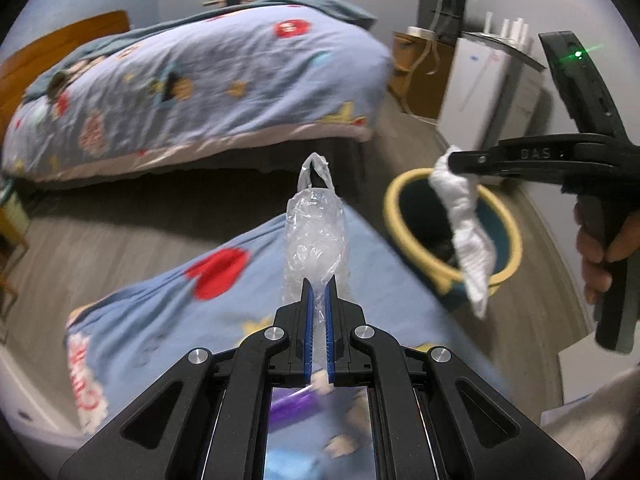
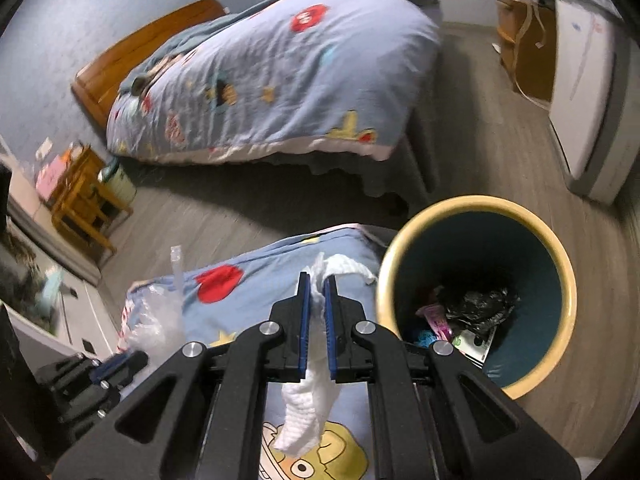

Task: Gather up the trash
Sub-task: 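Carry plastic bag and tissue over the bin and open both tools, then bring both tools back over the cushion toward the blue face masks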

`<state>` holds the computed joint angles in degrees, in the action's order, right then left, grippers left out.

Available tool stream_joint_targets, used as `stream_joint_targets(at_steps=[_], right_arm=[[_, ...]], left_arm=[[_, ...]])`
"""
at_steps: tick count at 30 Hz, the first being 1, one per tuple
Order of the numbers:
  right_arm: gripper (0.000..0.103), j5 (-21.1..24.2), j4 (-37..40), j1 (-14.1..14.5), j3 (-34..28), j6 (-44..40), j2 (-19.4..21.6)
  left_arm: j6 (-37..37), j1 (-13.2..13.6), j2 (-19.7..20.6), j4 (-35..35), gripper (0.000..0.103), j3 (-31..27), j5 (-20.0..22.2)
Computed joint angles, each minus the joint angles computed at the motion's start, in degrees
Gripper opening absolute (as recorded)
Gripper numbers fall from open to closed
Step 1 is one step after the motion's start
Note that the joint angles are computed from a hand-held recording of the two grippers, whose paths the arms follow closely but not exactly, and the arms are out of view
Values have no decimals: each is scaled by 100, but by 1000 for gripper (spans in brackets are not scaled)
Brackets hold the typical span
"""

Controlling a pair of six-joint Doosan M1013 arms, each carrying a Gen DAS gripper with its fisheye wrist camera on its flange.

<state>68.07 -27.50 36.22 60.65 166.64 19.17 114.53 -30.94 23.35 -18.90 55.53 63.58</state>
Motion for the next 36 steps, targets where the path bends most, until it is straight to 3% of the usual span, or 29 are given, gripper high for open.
stream_joint_targets(at_steps=[3, 12, 22, 24, 26, 30, 32, 34, 36], right_arm=[[6, -92, -165, -60, 350, 327, -254], [6, 211, -376, -265, 1119, 851, -712], [7, 373, -400, -391, 1592, 1352, -915], [8, 443, -454, -390, 1598, 1400, -916], [8, 410, -475, -398, 1618, 1451, -930], [9, 369, -529, -398, 1653, 1543, -949], [14, 301, -506, -401, 1663, 1575, -954], [37, 199, -507, -395, 1674, 1598, -958], [38, 151, -488, -393, 1640, 1542, -936]], left_arm=[[-26, -171, 170, -97, 6, -233, 156], [79, -645, 679, -102, 6, -911, 575], [256, -911, 1042, -127, 6, -1317, 726], [258, -934, 1076, -196, 11, -1358, 698], [258, -952, 1066, -175, 25, -1339, 599], [354, -967, 1034, -130, 29, -1264, 524], [373, -953, 1011, -137, 31, -1217, 506], [352, -930, 965, -150, 36, -1137, 467], [367, -900, 923, -166, 39, -1075, 446]])
